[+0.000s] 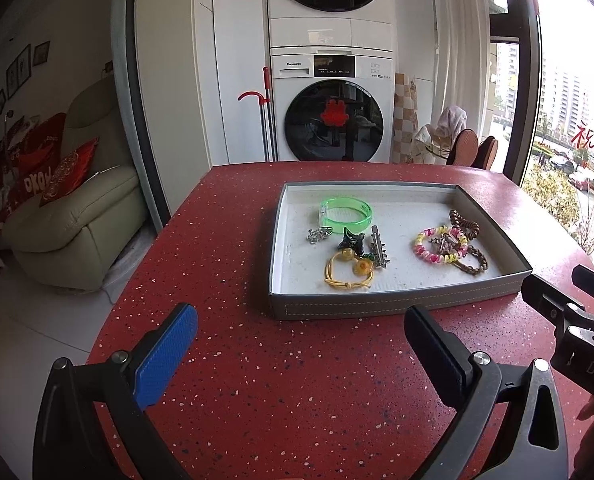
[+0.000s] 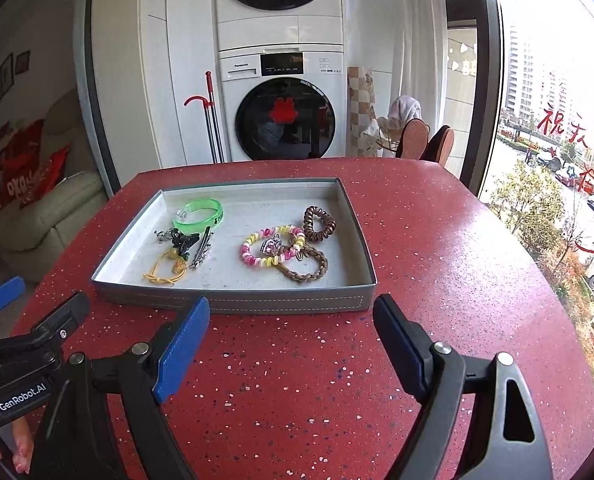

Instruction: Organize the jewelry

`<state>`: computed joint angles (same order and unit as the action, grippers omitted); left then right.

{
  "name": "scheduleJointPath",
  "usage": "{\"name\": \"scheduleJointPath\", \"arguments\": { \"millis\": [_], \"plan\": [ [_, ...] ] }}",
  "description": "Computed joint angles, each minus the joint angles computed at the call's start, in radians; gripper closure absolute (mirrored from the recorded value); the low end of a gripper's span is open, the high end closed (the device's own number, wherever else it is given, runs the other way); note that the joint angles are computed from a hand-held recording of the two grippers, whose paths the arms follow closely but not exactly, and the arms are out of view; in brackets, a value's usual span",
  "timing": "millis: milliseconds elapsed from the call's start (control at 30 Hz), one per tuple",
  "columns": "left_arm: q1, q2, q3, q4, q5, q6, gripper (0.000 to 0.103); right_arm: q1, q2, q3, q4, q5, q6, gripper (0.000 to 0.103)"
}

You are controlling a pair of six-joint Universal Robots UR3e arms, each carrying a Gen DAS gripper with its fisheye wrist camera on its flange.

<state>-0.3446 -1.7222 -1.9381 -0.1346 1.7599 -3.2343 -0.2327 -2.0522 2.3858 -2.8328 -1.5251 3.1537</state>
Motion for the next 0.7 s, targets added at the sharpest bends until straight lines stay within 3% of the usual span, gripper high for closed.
{"name": "scheduleJointPath", "arguments": {
  "millis": [700],
  "plan": [
    [-0.010, 0.003, -0.005, -0.020, 0.013, -0.018, 0.000, 0.007, 0.002, 0.007, -0.012, -0.017, 0.012, 0.017]
  ]
}}
